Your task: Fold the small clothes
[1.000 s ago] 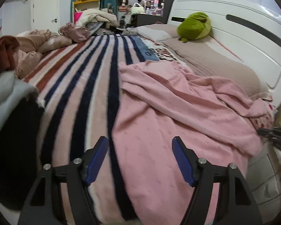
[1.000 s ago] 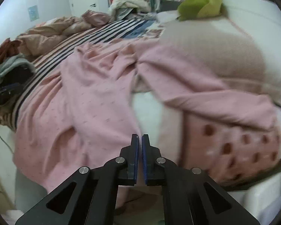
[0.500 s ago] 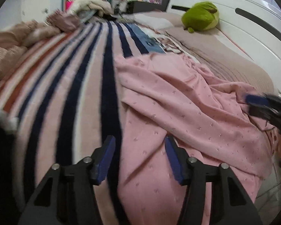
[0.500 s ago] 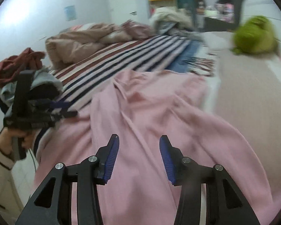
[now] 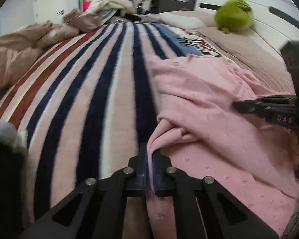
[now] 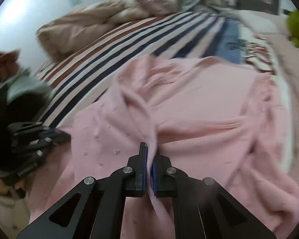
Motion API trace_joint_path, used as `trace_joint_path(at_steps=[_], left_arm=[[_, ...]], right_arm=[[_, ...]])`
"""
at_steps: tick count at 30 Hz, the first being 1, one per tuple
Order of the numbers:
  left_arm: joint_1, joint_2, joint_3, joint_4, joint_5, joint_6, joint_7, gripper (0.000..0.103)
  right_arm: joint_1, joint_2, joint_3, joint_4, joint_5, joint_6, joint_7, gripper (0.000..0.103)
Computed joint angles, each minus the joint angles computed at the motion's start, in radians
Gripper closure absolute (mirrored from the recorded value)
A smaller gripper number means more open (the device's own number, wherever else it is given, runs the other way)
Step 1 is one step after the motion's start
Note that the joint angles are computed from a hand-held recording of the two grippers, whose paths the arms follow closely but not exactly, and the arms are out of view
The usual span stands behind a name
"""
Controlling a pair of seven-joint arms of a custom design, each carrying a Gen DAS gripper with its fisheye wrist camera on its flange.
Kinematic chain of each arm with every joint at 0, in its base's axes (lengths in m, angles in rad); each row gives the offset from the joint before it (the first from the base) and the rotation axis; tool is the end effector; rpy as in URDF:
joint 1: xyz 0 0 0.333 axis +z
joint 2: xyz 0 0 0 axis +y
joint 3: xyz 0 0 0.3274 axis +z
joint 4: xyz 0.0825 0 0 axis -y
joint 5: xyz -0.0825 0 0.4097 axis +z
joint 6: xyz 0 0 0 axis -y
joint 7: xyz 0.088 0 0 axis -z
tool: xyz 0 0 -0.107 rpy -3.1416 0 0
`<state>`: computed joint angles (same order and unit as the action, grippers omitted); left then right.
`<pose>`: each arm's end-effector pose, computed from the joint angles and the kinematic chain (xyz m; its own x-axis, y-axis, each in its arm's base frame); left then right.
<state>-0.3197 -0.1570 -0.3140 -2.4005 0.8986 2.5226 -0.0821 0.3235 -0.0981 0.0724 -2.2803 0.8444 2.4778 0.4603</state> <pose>0.4095 -0.3115 0.3927 0.3067 -0.9504 0.0508 -0.7241 -0.2677 -0.6356 0.5060 0.2092 0.4215 0.8069 -0.5560 -0.1993 -0.5547 -0.5975 -0.5791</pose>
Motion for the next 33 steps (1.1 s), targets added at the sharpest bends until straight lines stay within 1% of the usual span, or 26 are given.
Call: trace_joint_path(at_steps=[1, 2, 4, 5, 6, 7, 8, 9, 10, 11, 12, 13, 14, 15, 17, 19, 20, 21, 23, 24, 25, 26, 27, 28, 30, 33], left_arm=[[0.004, -0.007, 0.007, -0.017, -0.001, 0.032, -0.012, 0.1], [0.004, -0.004, 0.006, -0.017, -0.003, 0.028, -0.008, 0.1], [-0.003, 0.006, -0.005, -0.002, -0.008, -0.018, 0.005, 0.095], [-0.007, 0.003, -0.006, -0.002, -0.02, -0.028, 0.002, 0.091], [-0.011, -0.009, -0.007, -0.006, -0.033, -0.036, -0.009, 0.084], [-0.013, -0.031, -0.01, -0.019, -0.024, -0.026, -0.031, 0.078], [-0.014, -0.053, -0.011, -0.034, -0.015, -0.008, -0.041, 0.074], [-0.017, -0.077, -0.016, -0.046, -0.009, 0.0, -0.05, 0.065], [-0.021, -0.101, -0.025, -0.056, -0.005, -0.002, -0.058, 0.058], [-0.028, -0.129, -0.044, -0.058, 0.005, -0.025, -0.074, 0.054], [-0.034, -0.15, -0.056, -0.063, 0.007, -0.042, -0.082, 0.047], [-0.042, -0.169, -0.07, -0.063, 0.01, -0.059, -0.09, 0.044], [-0.05, -0.189, -0.087, -0.061, 0.02, -0.078, -0.102, 0.044], [-0.061, -0.209, -0.108, -0.056, 0.032, -0.099, -0.113, 0.041], [-0.078, -0.227, -0.133, -0.04, 0.047, -0.136, -0.116, 0.035], [-0.096, -0.225, -0.184, 0.005, 0.065, -0.234, -0.134, 0.023], [-0.102, -0.224, -0.204, 0.021, 0.088, -0.274, -0.154, 0.021], [-0.11, -0.216, -0.221, 0.04, 0.11, -0.31, -0.172, 0.019], [-0.133, -0.206, -0.23, 0.069, 0.13, -0.348, -0.196, 0.019], [-0.143, -0.204, -0.229, 0.075, 0.138, -0.35, -0.215, 0.016], [-0.152, -0.204, -0.226, 0.079, 0.146, -0.345, -0.232, 0.01], [-0.159, -0.207, -0.227, 0.075, 0.171, -0.329, -0.266, 0.006], [-0.161, -0.202, -0.236, 0.077, 0.19, -0.34, -0.295, 0.002], [-0.165, -0.193, -0.245, 0.083, 0.205, -0.36, -0.316, 0.002], [-0.182, -0.169, -0.243, 0.102, 0.202, -0.383, -0.319, 0.001], [-0.204, -0.148, -0.226, 0.118, 0.194, -0.386, -0.307, 0.001]], right_arm=[[-0.003, 0.003, 0.003, 0.0, -0.014, 0.034, 0.034, 0.103], [-0.006, 0.009, 0.003, 0.004, -0.032, 0.046, 0.053, 0.103], [-0.01, 0.026, 0.003, 0.015, -0.06, 0.054, 0.081, 0.103], [-0.011, 0.025, 0.004, 0.011, -0.071, 0.065, 0.092, 0.103], [-0.01, 0.021, 0.005, 0.005, -0.074, 0.075, 0.101, 0.103], [-0.013, 0.008, 0.001, -0.002, -0.068, 0.075, 0.108, 0.103], [-0.017, -0.014, -0.009, -0.013, -0.046, 0.058, 0.099, 0.103], [-0.023, -0.045, -0.028, -0.022, 0.006, 0.019, 0.066, 0.103], [-0.03, -0.072, -0.044, -0.031, 0.033, -0.011, 0.041, 0.101], [-0.04, -0.116, -0.063, -0.053, 0.062, -0.034, 0.013, 0.089], [-0.051, -0.153, -0.078, -0.075, 0.082, -0.044, -0.007, 0.069], [-0.062, -0.203, -0.099, -0.109, 0.114, -0.047, -0.036, 0.061], [-0.076, -0.249, -0.121, -0.139, 0.135, -0.058, -0.062, 0.055], [-0.1, -0.304, -0.145, -0.176, 0.136, -0.072, -0.074, 0.055], [-0.147, -0.383, -0.171, -0.232, 0.118, -0.075, -0.07, 0.054], [-0.2, -0.459, -0.198, -0.293, 0.096, -0.062, -0.064, 0.045], [-0.233, -0.495, -0.212, -0.323, 0.08, -0.052, -0.058, 0.04], [-0.263, -0.522, -0.223, -0.349, 0.064, -0.042, -0.048, 0.04], [-0.32, -0.556, -0.239, -0.385, 0.031, -0.032, -0.011, 0.04], [-0.347, -0.557, -0.251, -0.393, 0.016, -0.032, 0.01, 0.039], [-0.372, -0.554, -0.266, -0.402, 0.002, -0.037, 0.024, 0.037], [-0.39, -0.548, -0.276, -0.407, -0.008, -0.042, 0.034, 0.032], [-0.402, -0.537, -0.282, -0.408, -0.013, -0.041, 0.04, 0.029], [-0.414, -0.515, -0.285, -0.405, -0.017, -0.036, 0.051, 0.029], [-0.419, -0.491, -0.29, -0.406, -0.003, -0.028, 0.056, 0.029], [-0.396, -0.431, -0.311, -0.378, 0.081, 0.008, 0.032, 0.026]])
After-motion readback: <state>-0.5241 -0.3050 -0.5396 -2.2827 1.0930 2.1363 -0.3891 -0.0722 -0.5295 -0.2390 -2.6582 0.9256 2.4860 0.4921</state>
